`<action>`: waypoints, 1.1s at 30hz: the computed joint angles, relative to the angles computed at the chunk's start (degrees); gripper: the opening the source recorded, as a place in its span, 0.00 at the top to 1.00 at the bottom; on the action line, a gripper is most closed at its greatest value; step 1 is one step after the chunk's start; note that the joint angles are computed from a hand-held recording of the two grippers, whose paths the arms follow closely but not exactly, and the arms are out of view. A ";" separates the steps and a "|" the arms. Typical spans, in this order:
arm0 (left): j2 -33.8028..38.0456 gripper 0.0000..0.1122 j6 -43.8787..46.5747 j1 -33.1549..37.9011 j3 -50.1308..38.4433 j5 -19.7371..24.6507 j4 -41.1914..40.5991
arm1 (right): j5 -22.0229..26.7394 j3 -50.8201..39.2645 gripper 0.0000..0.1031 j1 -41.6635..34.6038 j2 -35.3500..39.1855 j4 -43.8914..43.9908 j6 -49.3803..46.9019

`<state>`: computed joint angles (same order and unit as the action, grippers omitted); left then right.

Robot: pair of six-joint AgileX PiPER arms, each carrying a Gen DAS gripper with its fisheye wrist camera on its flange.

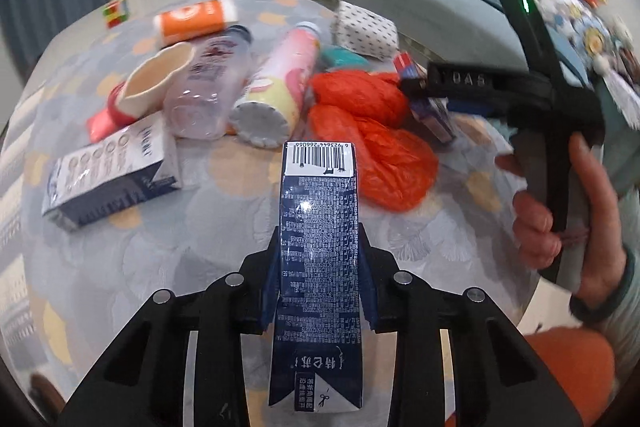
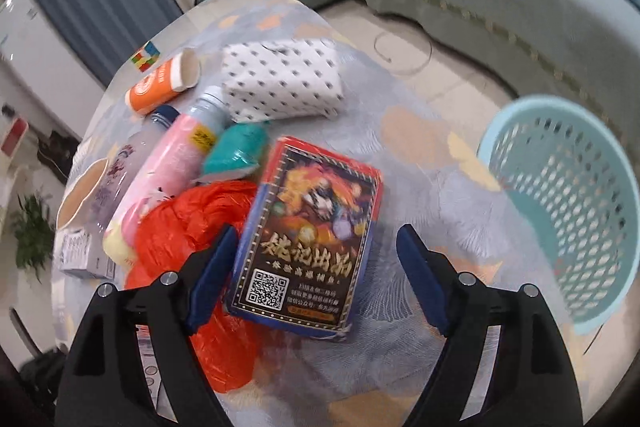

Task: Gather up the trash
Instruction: 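Grasp the blue milk carton with the left tool while the right tool grasps the card box, then carry both items over the blue basket and open both tools to drop them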

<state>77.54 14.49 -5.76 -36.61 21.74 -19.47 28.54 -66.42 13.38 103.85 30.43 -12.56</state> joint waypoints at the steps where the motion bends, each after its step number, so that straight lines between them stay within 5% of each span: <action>1: -0.34 0.72 -0.44 -0.02 0.17 -0.22 -0.67 | 0.30 0.02 0.25 -0.39 0.44 1.49 -1.29; 6: -2.10 0.72 -7.74 -1.59 0.22 -1.49 4.31 | -0.38 0.81 0.44 0.13 -0.42 -1.74 0.54; 20: -2.31 0.72 -32.94 -11.51 -9.25 1.43 24.02 | -3.21 6.82 0.44 -4.77 -11.80 -12.29 4.80; 29: 7.51 0.72 -50.58 -23.86 -26.24 7.24 38.75 | -0.36 4.49 0.44 -16.40 -15.46 -12.53 -2.65; 33: 10.89 0.72 -44.83 -24.35 -30.53 6.31 31.09 | 1.38 3.03 0.44 -22.34 -13.97 -7.90 -8.95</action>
